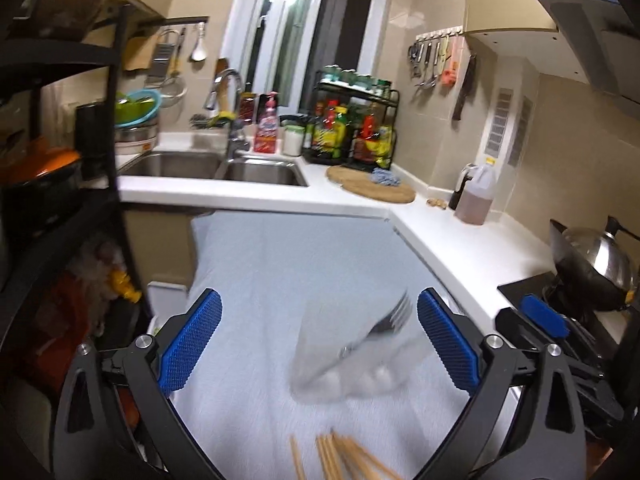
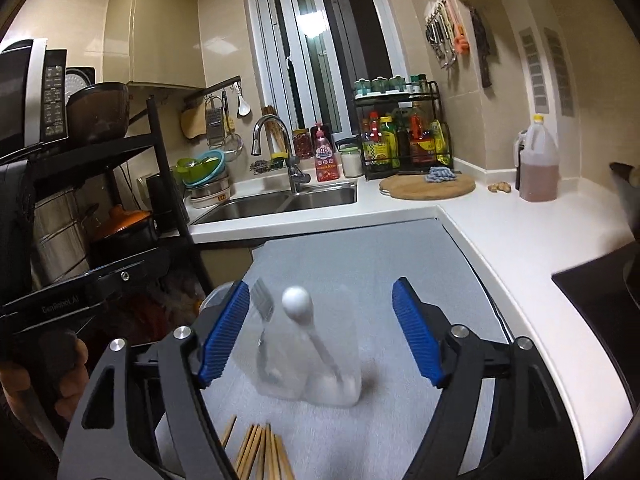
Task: Organize utensils
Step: 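Open both tools to drop the fork and spoon into the container, then withdraw both tools back toward the wooden chopsticks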
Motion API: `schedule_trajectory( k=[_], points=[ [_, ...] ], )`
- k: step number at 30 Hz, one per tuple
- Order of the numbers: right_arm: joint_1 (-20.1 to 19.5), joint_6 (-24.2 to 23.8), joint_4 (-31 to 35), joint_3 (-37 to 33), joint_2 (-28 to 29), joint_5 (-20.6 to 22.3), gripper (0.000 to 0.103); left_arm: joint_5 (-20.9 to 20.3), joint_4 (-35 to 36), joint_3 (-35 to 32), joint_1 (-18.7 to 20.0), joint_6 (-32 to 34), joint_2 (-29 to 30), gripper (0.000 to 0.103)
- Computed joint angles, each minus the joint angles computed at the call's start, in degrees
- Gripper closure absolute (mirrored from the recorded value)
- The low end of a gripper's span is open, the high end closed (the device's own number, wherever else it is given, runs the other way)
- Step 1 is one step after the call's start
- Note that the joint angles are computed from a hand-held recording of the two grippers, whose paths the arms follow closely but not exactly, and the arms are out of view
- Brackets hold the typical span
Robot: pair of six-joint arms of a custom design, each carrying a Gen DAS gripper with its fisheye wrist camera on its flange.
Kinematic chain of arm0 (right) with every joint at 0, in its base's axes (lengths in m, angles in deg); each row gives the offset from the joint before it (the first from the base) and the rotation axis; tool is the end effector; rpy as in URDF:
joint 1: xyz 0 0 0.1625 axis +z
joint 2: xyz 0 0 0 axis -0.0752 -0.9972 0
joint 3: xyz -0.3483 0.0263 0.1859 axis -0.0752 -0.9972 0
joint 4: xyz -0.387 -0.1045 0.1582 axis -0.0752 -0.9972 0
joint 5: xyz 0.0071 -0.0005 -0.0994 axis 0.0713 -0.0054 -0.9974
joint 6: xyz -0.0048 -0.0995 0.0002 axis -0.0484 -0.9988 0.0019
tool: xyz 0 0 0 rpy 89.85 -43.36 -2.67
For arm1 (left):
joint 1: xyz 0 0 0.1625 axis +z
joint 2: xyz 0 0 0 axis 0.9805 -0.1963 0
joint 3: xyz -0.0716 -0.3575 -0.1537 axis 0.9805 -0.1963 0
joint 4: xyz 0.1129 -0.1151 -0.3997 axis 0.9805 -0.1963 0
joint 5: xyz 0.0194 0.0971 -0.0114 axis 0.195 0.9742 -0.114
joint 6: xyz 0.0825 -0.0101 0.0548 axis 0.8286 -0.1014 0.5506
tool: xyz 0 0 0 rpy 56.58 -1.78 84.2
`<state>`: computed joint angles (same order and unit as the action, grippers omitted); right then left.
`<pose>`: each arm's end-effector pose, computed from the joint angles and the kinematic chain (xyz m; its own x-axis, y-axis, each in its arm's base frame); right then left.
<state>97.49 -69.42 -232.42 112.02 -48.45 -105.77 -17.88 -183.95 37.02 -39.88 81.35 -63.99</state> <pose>0.1323 -0.5139 0.3502 -0.8306 0.0702 0.5524 -0.4995 0.3445 -0.7949 -0.4128 -0.5823 0.1065 -0.7709 0.3847 -0.5077 0.6367 0.4884 -0.5967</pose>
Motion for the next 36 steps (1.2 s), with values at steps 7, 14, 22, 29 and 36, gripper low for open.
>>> schedule_trajectory(
  k=[7,14,22,29,36],
  points=[
    [2.2,0.5,-7.4,13.4,-5.6,-5.5,0.021,8.1,1.5,15.4,-5.3,-8.4,-8.2,0.008],
    [3.7,1.6,-10.6,24.9,-10.5,-8.7,0.021,12.8,6.6,28.1,-11.8,-19.0,-16.1,0.008],
    [6.8,-0.2,-17.9,33.6,-13.4,-12.9,0.021,15.7,10.9,37.2,-17.7,-27.4,-21.2,0.008],
    [7.2,-0.1,-18.5,36.3,-14.7,-14.7,0.021,16.2,13.1,40.5,-20.2,-31.0,-22.4,0.008],
    [6.7,-0.2,-18.4,37.2,-14.5,-14.6,0.021,16.1,13.0,41.8,-20.7,-32.5,-22.5,0.008]
  ],
)
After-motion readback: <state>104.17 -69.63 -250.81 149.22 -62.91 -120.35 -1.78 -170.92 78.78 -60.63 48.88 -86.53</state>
